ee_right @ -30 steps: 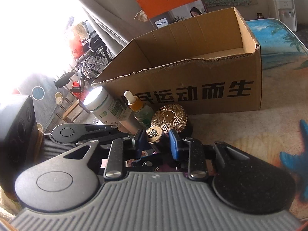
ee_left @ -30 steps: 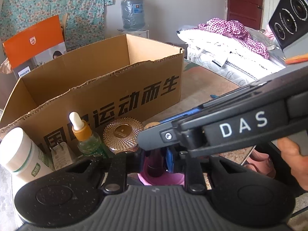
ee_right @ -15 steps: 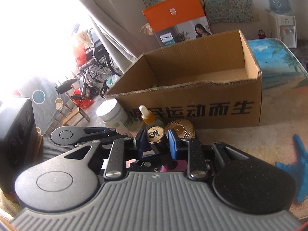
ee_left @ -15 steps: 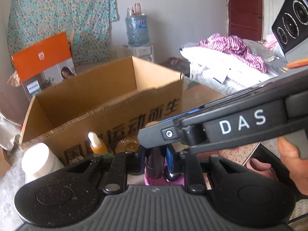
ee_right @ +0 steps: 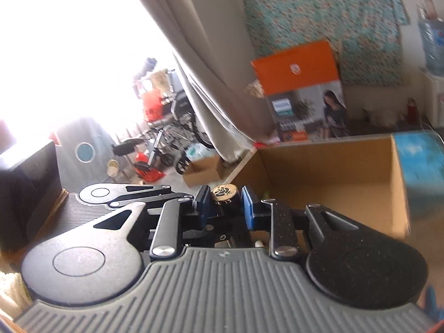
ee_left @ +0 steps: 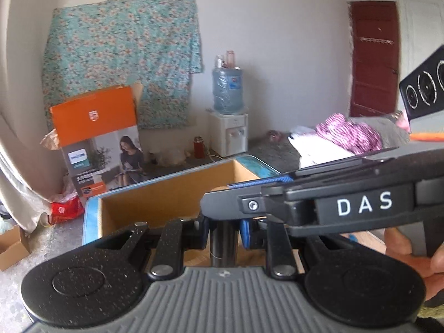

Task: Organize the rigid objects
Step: 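Lift the black tube with the right tool and carry it over the box, then set the black tube upright in the box and open the right tool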

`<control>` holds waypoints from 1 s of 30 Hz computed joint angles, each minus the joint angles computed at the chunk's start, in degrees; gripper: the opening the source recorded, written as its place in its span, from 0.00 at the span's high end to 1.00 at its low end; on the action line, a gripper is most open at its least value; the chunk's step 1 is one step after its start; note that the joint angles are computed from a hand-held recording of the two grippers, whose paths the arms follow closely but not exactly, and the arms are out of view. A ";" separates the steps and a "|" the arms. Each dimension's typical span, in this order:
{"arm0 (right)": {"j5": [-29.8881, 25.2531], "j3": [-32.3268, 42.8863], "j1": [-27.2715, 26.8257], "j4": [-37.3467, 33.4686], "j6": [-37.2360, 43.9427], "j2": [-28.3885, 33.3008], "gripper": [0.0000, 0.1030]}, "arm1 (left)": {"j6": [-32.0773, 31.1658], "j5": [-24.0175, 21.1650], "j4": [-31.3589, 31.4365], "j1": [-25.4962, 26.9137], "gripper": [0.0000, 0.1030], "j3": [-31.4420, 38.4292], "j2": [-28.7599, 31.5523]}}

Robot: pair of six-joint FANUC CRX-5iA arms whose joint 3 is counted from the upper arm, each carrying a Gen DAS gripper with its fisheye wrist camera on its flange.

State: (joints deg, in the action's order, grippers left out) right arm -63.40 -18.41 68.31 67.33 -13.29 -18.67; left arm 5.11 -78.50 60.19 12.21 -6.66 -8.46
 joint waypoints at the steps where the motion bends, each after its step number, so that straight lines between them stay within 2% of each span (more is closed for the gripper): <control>1: 1.79 1.36 -1.69 -0.90 2.19 0.36 0.77 | 1.50 0.61 -0.71 -0.66 0.78 1.82 1.03; 4: 7.99 5.04 -7.43 -6.12 8.54 1.47 0.77 | 7.08 1.42 -4.33 -2.49 0.78 8.26 5.04; 7: 13.74 9.51 -13.79 -15.51 15.27 3.56 0.77 | 13.73 0.59 -9.32 -4.48 0.78 15.98 10.48; 12: 18.03 17.46 -23.56 -38.93 28.75 8.32 0.77 | 24.99 -3.33 -19.99 -7.84 0.78 28.82 20.04; 17: 16.27 24.71 -31.39 -61.94 41.37 13.80 0.78 | 30.67 -6.62 -28.48 -9.66 0.78 35.27 25.34; 20: 12.72 28.64 -34.64 -70.02 46.15 17.38 0.78 | 32.27 -8.20 -31.45 -10.08 0.77 37.60 27.44; 22: 10.63 31.17 -37.05 -75.24 48.63 19.87 0.78 | 33.24 -9.13 -32.82 -10.24 0.70 38.68 28.28; 25: 6.47 35.43 -40.06 -80.53 51.11 23.80 0.76 | 34.06 -9.07 -33.87 -10.16 0.57 38.99 28.54; 30: 3.48 39.44 -41.11 -79.92 50.22 28.22 0.76 | 33.53 -7.00 -33.08 -9.47 0.48 37.73 27.68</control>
State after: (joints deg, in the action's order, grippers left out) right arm -59.91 21.02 27.20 -12.59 36.93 9.54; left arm 38.64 -85.49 27.11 2.74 31.07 19.22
